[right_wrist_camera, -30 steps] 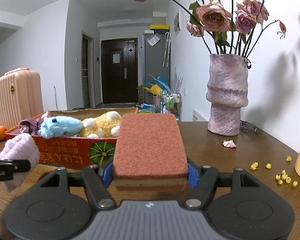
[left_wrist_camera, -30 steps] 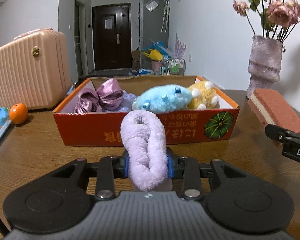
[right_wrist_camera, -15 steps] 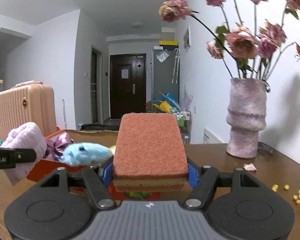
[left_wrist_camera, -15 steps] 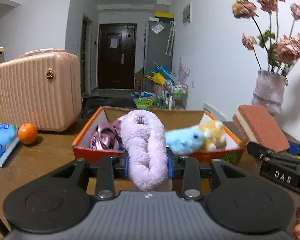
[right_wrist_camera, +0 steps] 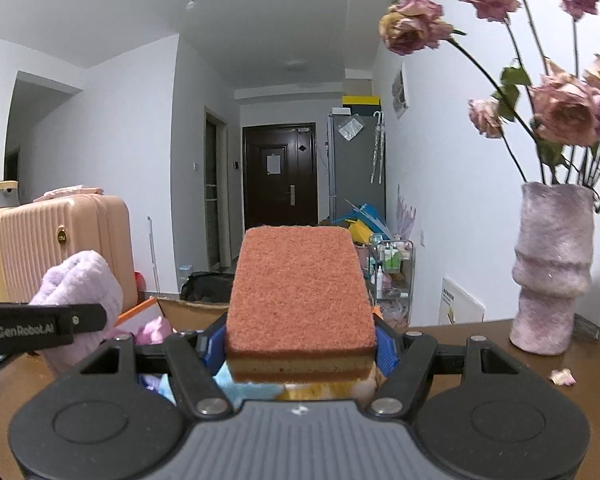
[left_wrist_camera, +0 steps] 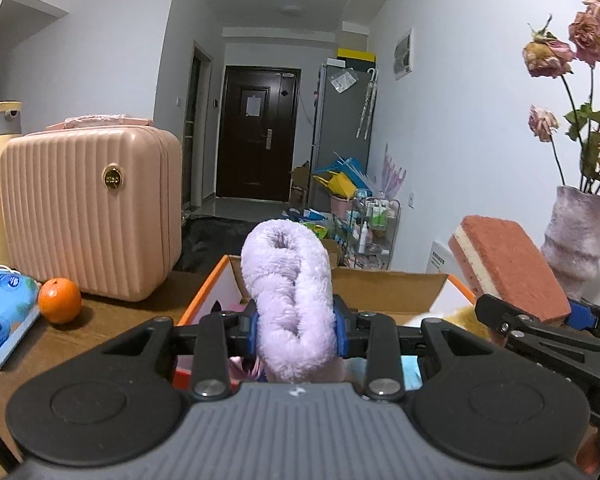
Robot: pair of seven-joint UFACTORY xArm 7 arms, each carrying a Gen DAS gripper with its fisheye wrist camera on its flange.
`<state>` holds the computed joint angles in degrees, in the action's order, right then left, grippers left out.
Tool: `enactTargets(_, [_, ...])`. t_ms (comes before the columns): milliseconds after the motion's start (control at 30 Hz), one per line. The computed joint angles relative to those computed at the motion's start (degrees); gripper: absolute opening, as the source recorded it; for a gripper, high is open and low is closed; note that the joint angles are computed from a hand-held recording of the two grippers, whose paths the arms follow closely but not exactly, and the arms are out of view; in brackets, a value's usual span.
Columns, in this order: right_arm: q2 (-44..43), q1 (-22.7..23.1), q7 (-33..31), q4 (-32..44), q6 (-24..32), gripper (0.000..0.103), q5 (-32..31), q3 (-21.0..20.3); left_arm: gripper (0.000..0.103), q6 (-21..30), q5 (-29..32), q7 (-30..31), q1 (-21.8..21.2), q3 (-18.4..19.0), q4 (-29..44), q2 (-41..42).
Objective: Organize soft objects
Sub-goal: 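Carry the lavender cloth and sponge with both grippers over the box, then open both grippers to drop the cloth and sponge into the box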
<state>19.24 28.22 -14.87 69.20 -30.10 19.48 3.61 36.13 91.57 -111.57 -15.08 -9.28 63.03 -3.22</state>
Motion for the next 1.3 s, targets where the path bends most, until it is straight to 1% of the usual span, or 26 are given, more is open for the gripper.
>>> enactTargets(67, [1.27, -0.30, 0.55, 2.12, 0.97, 0.069, -0.45, 0.15, 0.034, 0.34, 0.48, -0.13, 0.12, 0.17, 1.13, 1.01])
enactTargets(267, [5.45, 1.05, 1.53, 9.54, 5.26, 0.069, -0.08, -1.77, 0.034, 0.79, 1.35, 0.25, 0.07, 1.37, 4.85, 4.30])
enactTargets(433, [8.47, 0.49, 4.99, 14.84, 8.63, 0.069, -2.96, -2.24, 0.034, 1.66, 1.50, 1.94, -0.41, 2.56, 7.86, 7.09])
enactTargets(633, [11.82, 2.28, 7.08, 20.36, 12.91, 0.069, -5.69, -5.82, 0.034, 3.01, 2.02, 3.20, -1.40, 3.97, 11.35, 10.46])
enactTargets(700, [12.62, 3.00, 7.91, 21.63, 14.00, 0.069, -6.29, -7.07, 0.035, 2.18, 1.96, 3.42, -1.42, 4.59, 12.14, 11.36])
enactTargets(800, [13.21, 3.92, 9.15, 22.65, 16.54, 0.069, -7.69, -8.74, 0.039, 0.64, 1.23, 4.41, -1.37, 5.26, 12.64, 12.10])
enactTargets(867, [13.34, 5.69, 10.24, 22.80, 17.91, 0.076, -8.21, -11.31, 0.044, 1.85, 0.30, 5.59, -1.80, 5.44, 12.71, 12.37])
enactTargets(900, [13.24, 6.32, 10.89, 22.40, 17.89, 0.083, -8.55, -12.26, 0.050, 2.77, -0.34, 6.60, -2.05, 5.50, 12.97, 12.67])
enactTargets(933, [13.06, 6.37, 11.42, 21.98, 17.63, 0.089, -9.07, -12.42, 0.056, 3.20, -0.55, 6.90, -2.26, 5.61, 12.97, 12.75])
enactTargets(967, [12.80, 6.21, 11.80, 21.56, 17.46, 0.089, -9.60, -12.31, 0.064, 3.34, -0.59, 6.50, -2.38, 5.72, 12.79, 12.65])
enactTargets(1000, [12.48, 6.10, 12.09, 21.11, 17.38, 0.089, -10.07, -12.21, 0.078, 3.71, -0.45, 5.89, -2.53, 5.79, 12.48, 12.41])
enactTargets(1033, [12.25, 6.49, 12.40, 20.73, 17.38, 0.090, -10.19, -12.74, 0.095, 4.68, -0.21, 5.33, -2.78, 5.78, 12.34, 12.32])
enactTargets(1067, [12.19, 6.92, 12.70, 20.60, 17.42, 0.092, -10.23, -13.37, 0.103, 6.09, 0.02, 4.61, -3.09, 5.71, 12.14, 12.19])
enactTargets(1100, [12.13, 7.92, 13.01, 20.33, 17.35, 0.101, -9.95, -14.65, 0.103, 7.61, 0.04, 3.79, -3.35, 5.63, 11.87, 11.97])
enactTargets(1133, [12.16, 9.40, 13.30, 19.96, 16.90, 0.103, -9.36, -16.52, 0.103, 9.89, -0.02, 2.78, -3.78, 5.43, 11.61, 11.80])
enactTargets(1200, [11.80, 10.60, 12.95, 19.17, 16.49, 0.103, -8.97, -17.93, 0.103, 12.54, -0.57, 2.63, -4.15, 5.18, 11.59, 11.70])
enactTargets(1300, [11.36, 11.40, 12.50, 18.45, 16.48, 0.103, -8.49, -18.86, 0.103, 12.34, 0.20, 0.89, -3.96, 5.11, 10.81, 11.02])
